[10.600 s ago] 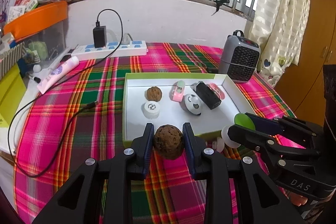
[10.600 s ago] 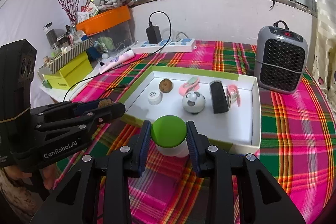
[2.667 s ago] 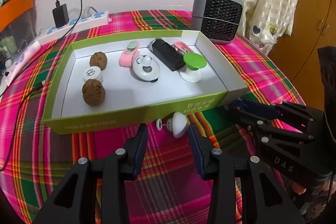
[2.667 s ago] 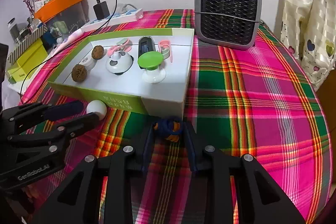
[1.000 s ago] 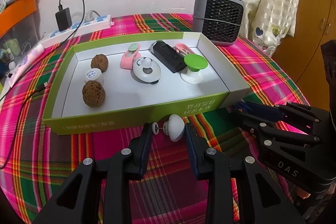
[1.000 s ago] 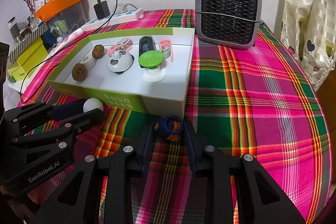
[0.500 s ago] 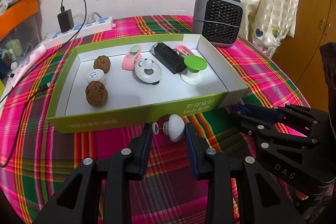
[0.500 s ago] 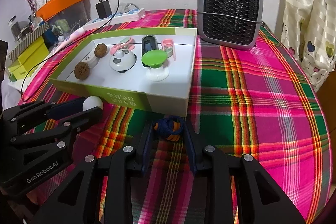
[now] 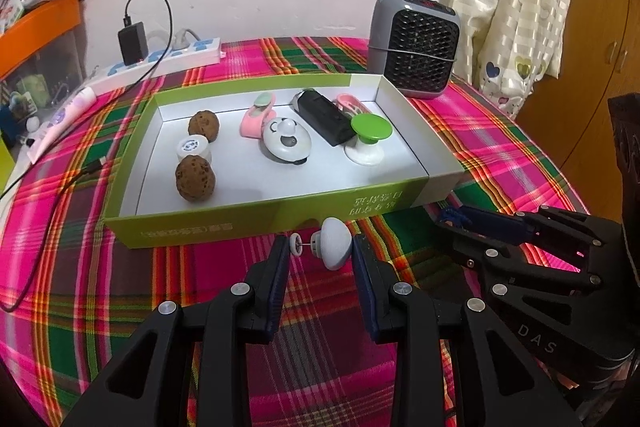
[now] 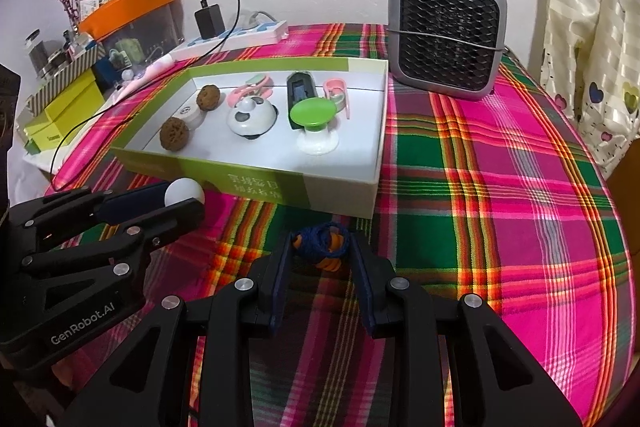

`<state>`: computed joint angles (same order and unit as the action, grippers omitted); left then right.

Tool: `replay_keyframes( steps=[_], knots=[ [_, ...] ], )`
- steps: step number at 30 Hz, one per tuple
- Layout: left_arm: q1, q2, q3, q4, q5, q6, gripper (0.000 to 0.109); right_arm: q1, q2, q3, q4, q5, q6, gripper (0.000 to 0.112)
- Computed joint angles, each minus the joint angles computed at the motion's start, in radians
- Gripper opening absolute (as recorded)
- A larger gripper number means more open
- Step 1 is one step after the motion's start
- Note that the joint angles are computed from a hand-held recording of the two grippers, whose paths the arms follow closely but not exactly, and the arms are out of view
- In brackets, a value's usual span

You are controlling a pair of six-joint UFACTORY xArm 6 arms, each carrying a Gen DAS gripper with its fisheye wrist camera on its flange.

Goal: Organize objects
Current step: 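Carry the white knob toy in the left tool while the right tool carries the blue-orange figure toward the box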

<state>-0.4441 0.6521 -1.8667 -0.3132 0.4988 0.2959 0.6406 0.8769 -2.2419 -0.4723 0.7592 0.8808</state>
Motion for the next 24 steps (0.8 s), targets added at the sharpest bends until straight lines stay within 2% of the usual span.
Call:
replay_keyframes(
  steps=[13,24],
  knots=[
    [0.009,-0.044,0.053,-0.006,-0.033,0.003,0.030,0.011,-0.007,-0.007,-0.031,-0.024,0.009,0.030],
    [0.017,-0.046,0.045,0.000,-0.050,-0.004,0.030,0.016,0.033,-0.092,-0.038,-0.012,-0.017,0.030]
  ],
)
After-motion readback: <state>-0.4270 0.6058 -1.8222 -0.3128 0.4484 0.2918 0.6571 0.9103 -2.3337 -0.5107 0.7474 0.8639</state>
